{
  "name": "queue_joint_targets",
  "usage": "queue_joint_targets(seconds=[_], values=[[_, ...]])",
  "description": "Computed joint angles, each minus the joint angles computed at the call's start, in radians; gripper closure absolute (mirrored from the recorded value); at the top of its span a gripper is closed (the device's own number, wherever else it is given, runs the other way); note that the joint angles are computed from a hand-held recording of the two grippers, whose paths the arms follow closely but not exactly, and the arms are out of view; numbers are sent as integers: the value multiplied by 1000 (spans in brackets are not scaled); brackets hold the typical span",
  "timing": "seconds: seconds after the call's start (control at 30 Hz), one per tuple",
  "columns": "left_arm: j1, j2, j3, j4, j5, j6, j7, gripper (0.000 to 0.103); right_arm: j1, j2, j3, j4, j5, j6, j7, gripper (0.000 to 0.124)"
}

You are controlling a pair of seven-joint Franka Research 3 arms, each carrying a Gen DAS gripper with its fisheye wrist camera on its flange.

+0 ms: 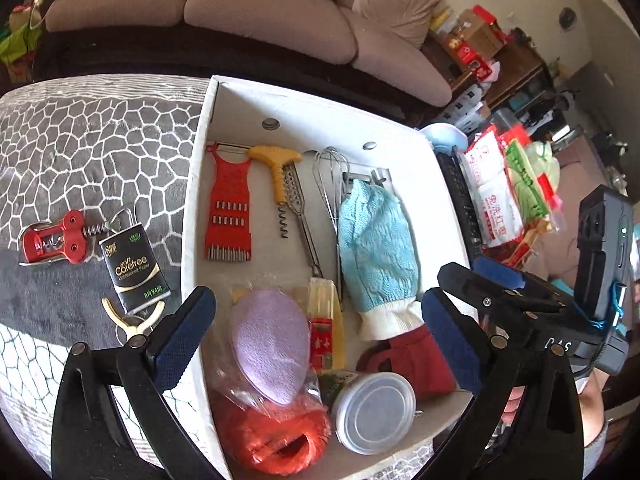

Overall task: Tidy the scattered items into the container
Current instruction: 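Withdraw both tools from the box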

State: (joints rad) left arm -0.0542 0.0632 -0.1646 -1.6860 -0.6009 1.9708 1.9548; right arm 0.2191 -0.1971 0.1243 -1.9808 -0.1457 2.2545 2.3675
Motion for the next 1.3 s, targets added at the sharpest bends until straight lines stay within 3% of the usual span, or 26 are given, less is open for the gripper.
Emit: queue_joint_targets(seconds=[0.47, 0.83, 0.93, 1.07, 1.3], values=[[-53, -337, 86, -215, 47, -15, 42, 0, 15, -241, 113, -78, -23, -114, 72, 21], [-71, -576, 212, -397, 148, -19, 150, 0, 66, -275, 231, -50, -51, -141, 169, 21], [-57, -598, 277, -429, 137, -39, 201, 0, 82, -274, 258, -66, -75, -82, 220, 21], [11, -603, 329, -482, 161, 16, 239, 0, 101, -247, 294, -75, -114, 11, 272, 21], [111, -516, 410, -498, 67, 27, 255, 0, 163, -43, 328, 63, -247, 83, 273, 21]])
